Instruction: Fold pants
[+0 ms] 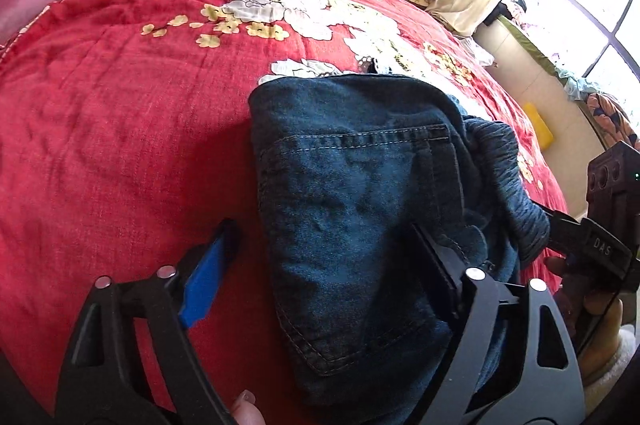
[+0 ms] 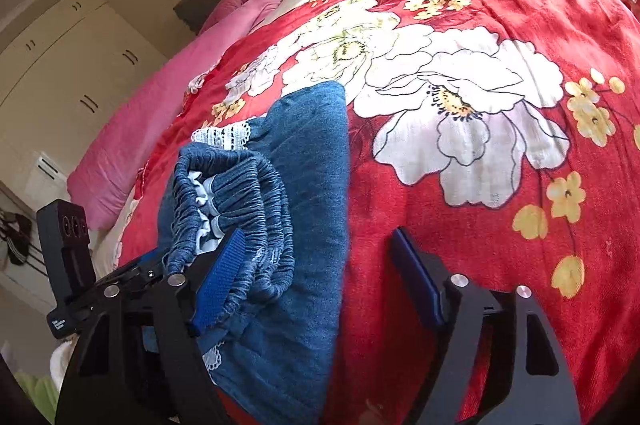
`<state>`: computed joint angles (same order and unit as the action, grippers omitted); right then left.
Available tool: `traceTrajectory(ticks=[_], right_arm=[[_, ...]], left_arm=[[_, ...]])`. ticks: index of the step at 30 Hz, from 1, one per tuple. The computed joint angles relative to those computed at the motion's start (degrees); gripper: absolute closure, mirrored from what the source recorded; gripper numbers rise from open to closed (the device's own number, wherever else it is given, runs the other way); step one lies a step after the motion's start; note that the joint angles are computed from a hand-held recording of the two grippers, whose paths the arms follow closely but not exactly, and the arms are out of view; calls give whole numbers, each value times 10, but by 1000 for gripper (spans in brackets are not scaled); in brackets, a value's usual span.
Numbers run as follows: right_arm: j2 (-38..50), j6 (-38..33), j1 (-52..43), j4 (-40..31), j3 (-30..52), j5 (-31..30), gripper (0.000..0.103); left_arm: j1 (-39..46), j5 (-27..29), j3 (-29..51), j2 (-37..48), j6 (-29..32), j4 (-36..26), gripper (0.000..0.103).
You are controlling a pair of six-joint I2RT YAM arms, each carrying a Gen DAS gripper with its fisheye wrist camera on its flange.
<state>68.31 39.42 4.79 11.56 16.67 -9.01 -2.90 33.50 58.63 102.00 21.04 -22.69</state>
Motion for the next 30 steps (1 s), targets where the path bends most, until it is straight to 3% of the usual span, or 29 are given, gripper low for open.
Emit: traceTrajectory(ticks=[1,3,4,5,8,12,16,24,30], right_arm=[[12,-1,-1,13,1,-14,48],[33,-1,-3,41,1,-37,73],[33,-1,-1,51,-1,-37,80],[24,-4,9,48,-1,-19,84],[-16,-26,44,0,19,41,90],[-45,-57,49,-41,57,57,90],[-17,-87,19,-58,113,42,90],[125,-121,-24,-53,239,35,90],[239,-125,-39,-52,292,37,90]], left_arm=[[-1,7,1,-1,4,-7,50],[-7,7,-1,-5,8,-12,62],[-9,10,-2,-6,9,-13,73],[-9,15,-3,-9,11,-15,82],[-14,9,-10,-33,16,-9,90],[-16,21,13,-41,6,-12,91],[-22,24,56,-32,-20,-5,91],[-54,-27,164,42,-63,44,91],[-64,-65,234,128,-83,38,91]])
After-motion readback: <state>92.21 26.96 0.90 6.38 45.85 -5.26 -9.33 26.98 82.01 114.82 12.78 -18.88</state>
